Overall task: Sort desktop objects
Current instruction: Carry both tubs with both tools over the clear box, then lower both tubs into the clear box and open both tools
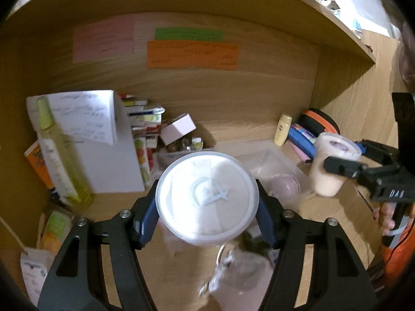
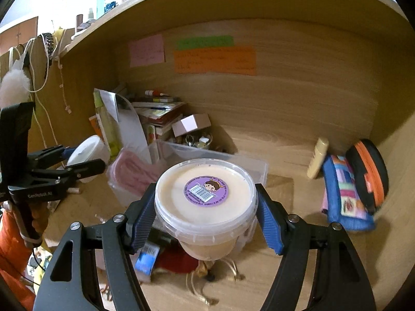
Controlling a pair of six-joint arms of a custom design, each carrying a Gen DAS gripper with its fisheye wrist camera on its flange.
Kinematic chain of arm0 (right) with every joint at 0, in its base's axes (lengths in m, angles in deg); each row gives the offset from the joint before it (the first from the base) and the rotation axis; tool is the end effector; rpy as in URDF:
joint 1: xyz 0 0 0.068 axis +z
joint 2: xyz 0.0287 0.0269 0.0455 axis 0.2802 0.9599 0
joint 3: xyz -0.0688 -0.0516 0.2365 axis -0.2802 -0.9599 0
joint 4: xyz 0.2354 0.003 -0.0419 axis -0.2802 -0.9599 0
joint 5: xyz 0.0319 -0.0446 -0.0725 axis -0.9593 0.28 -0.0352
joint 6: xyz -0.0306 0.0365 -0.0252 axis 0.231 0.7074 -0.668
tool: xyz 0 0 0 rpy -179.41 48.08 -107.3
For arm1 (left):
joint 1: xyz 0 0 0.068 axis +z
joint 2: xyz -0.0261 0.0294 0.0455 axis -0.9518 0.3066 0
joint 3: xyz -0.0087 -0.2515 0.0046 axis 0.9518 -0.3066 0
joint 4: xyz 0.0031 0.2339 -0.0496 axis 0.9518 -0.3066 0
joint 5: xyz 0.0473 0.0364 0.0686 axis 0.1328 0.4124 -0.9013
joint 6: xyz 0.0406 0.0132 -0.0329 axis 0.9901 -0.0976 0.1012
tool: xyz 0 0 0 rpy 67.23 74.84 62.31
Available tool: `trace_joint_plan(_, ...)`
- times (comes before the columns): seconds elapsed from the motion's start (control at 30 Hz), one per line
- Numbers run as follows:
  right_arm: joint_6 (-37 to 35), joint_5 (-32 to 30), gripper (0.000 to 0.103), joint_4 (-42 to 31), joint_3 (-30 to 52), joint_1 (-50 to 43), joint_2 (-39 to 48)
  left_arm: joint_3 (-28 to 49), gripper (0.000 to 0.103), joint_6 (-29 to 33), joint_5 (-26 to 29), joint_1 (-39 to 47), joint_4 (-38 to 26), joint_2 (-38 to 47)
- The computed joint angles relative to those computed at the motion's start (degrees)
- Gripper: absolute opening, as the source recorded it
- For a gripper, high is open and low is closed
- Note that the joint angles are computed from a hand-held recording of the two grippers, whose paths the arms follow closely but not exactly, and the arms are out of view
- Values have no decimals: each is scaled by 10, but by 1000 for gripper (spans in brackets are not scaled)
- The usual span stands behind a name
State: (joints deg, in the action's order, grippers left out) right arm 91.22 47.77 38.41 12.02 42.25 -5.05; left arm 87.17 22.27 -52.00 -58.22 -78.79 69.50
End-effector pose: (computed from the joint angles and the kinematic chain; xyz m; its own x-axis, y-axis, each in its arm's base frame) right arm 0.2406 0.1175 0.3118 -0.5085 -0.1817 -0.8417 -0.4122 0.9096 0.0527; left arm 0.2504 0.0468 0.3008 -0.5309 0.0513 -0.8459 0.2165 0.9733 -0.0769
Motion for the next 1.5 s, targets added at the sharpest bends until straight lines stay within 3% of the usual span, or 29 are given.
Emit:
trace_joint_plan(0.23, 17, -33, 68, 27, 82, -17, 139, 94, 65, -42, -4, -44, 5, 123)
trace_joint_plan(0.4, -5, -25, 68, 19, 137, -11, 228, 132, 65, -49, -5, -63, -4, 188)
trace_joint_plan(0.6, -29, -18, 68, 26, 134, -6, 268, 115, 65, -37, -33, -79, 29, 212)
trace_joint_plan(1.03, -66, -5, 68, 37, 108, 15, 262, 85, 65, 2, -67, -94, 71, 213)
trace_joint_plan(1.3, -60, 20, 68, 62, 90, 36, 238, 75, 66, -20, -58, -84, 72, 191)
trace_joint_plan(1.37, -66, 34, 70, 82, 74, 46, 212, 58, 69, -29, -52, -76, 87, 159)
trace_joint_plan(1.43, -67, 46, 79, 96, 60, 51, 188, 50, 79, -39, -31, -61, 90, 127)
trace_joint_plan(1.5, -63, 51, 79, 96, 58, 52, 171, 46, 85, -43, -12, -47, 87, 97)
